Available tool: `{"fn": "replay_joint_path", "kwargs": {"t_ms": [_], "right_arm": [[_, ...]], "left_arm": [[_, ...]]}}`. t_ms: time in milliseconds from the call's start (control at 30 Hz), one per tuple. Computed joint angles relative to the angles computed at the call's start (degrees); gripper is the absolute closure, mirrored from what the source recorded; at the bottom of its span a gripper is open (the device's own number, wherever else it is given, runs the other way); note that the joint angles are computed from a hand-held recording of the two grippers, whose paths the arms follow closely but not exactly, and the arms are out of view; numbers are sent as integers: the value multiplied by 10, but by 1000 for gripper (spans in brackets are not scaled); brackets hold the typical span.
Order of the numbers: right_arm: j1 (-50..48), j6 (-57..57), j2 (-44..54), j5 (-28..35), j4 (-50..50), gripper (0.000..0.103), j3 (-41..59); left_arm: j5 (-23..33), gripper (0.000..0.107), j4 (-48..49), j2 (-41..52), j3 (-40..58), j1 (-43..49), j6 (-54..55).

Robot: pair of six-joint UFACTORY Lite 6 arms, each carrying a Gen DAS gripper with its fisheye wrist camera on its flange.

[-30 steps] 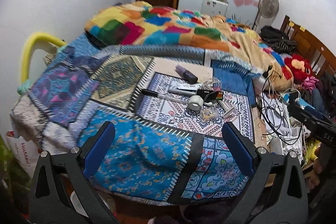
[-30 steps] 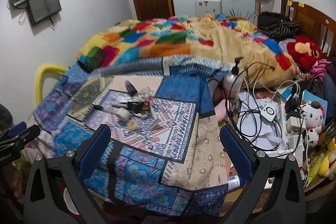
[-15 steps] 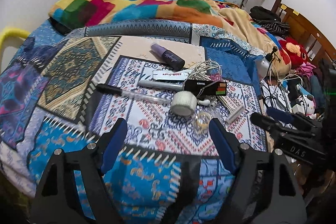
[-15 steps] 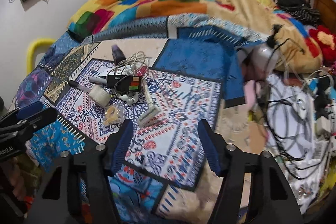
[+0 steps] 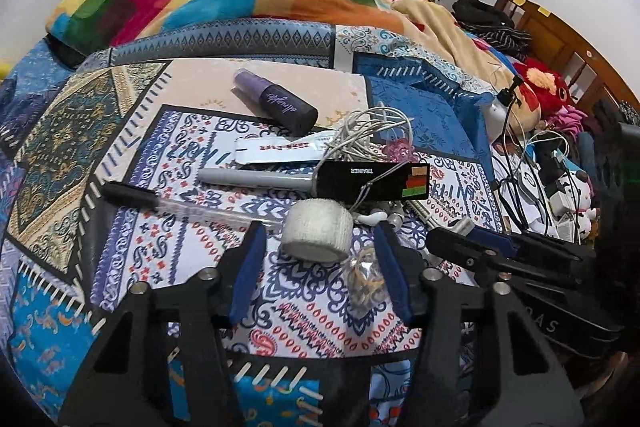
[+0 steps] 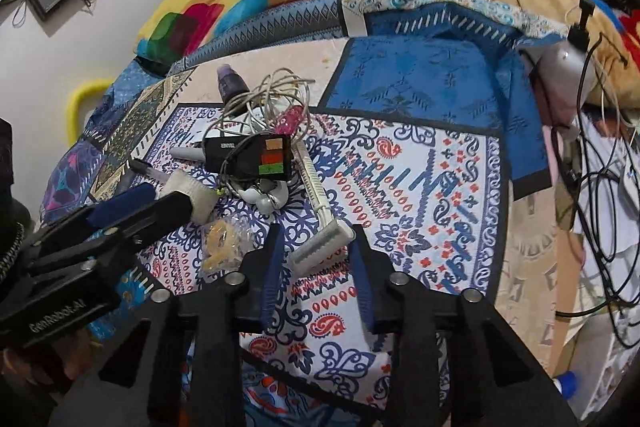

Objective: Collect trash
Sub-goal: 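Move the left tool down to the white tape roll on the bed, then close the left gripper on the white tape roll and lift it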

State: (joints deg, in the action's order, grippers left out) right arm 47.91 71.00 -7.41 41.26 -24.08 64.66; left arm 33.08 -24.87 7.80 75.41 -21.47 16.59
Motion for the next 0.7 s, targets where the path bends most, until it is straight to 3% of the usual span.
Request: {"fn": "replay_joint_path", "kwargs": {"t_ms": [133, 400, 700], "right_arm": [[0, 9, -2, -13, -10, 89, -7], [18, 54, -15, 39, -54, 92, -9], [71, 92, -76, 138, -69, 92, -27]], "left_arm": [[-4, 68, -25, 13, 3, -2, 16], [-5, 70, 6, -10, -8, -14, -9], [43, 70, 80, -93, -36, -13, -76]]}}
